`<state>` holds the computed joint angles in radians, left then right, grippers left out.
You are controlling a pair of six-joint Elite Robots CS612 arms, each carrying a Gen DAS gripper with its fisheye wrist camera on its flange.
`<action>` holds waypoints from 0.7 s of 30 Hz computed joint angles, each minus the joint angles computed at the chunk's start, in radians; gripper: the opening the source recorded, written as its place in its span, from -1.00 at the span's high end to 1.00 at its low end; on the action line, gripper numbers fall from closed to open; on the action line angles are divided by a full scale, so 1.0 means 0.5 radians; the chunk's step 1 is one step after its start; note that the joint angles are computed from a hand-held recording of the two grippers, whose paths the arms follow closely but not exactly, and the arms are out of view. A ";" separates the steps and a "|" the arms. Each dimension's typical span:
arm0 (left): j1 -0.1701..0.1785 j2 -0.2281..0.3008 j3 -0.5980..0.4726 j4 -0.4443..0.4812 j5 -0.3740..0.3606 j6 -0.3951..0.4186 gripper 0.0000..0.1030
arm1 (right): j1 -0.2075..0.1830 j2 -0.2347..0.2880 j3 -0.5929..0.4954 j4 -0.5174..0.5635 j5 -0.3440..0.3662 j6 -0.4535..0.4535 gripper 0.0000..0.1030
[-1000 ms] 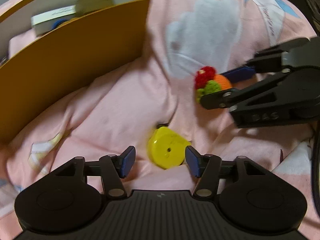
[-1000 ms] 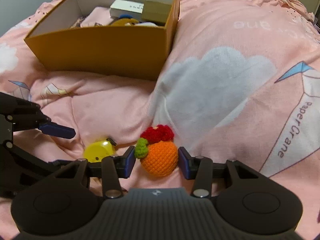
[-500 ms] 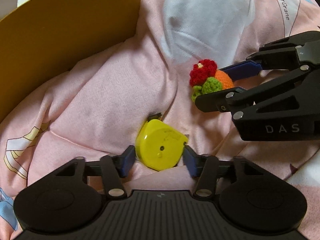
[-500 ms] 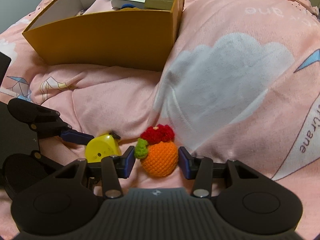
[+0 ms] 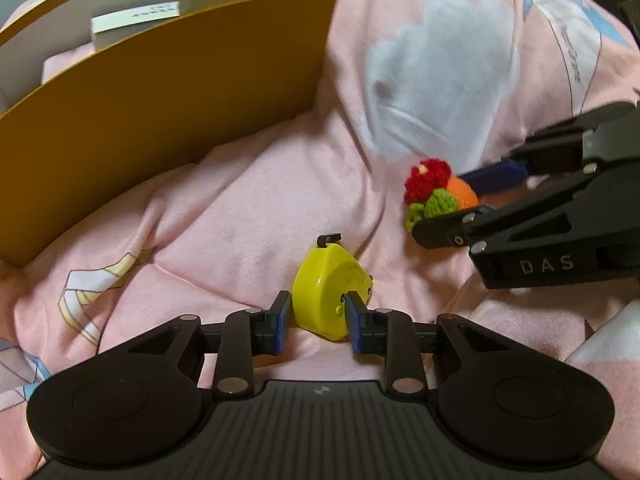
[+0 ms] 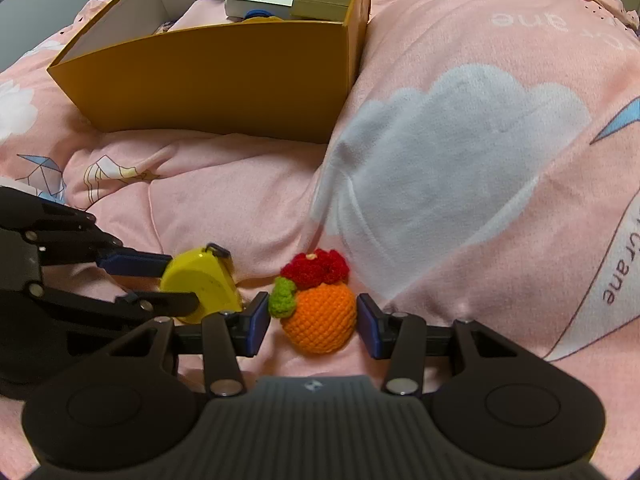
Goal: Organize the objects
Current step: 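Grasp the yellow tape measure with the left tool while the right tool grasps the crocheted orange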
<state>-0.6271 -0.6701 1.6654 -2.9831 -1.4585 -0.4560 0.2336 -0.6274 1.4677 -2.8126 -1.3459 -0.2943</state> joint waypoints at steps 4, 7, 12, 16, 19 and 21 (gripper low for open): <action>0.027 -0.017 0.055 -0.186 -0.050 -0.116 0.42 | -0.001 -0.002 0.001 0.004 0.000 -0.001 0.06; 0.047 -0.018 0.048 -0.270 -0.013 -0.217 0.43 | -0.003 -0.003 0.003 -0.001 0.006 0.002 0.06; 0.052 -0.035 0.060 -0.302 0.083 -0.376 0.43 | -0.007 -0.004 0.006 -0.011 0.063 -0.005 0.06; 0.053 -0.047 0.081 -0.256 0.149 -0.471 0.44 | -0.008 0.003 -0.013 0.029 0.153 -0.029 0.06; 0.086 -0.052 0.098 -0.244 0.011 -0.519 0.42 | -0.003 0.014 -0.039 0.084 0.172 -0.048 0.06; 0.107 -0.037 0.072 -0.164 -0.073 -0.576 0.40 | 0.001 0.021 -0.052 0.119 0.167 -0.056 0.06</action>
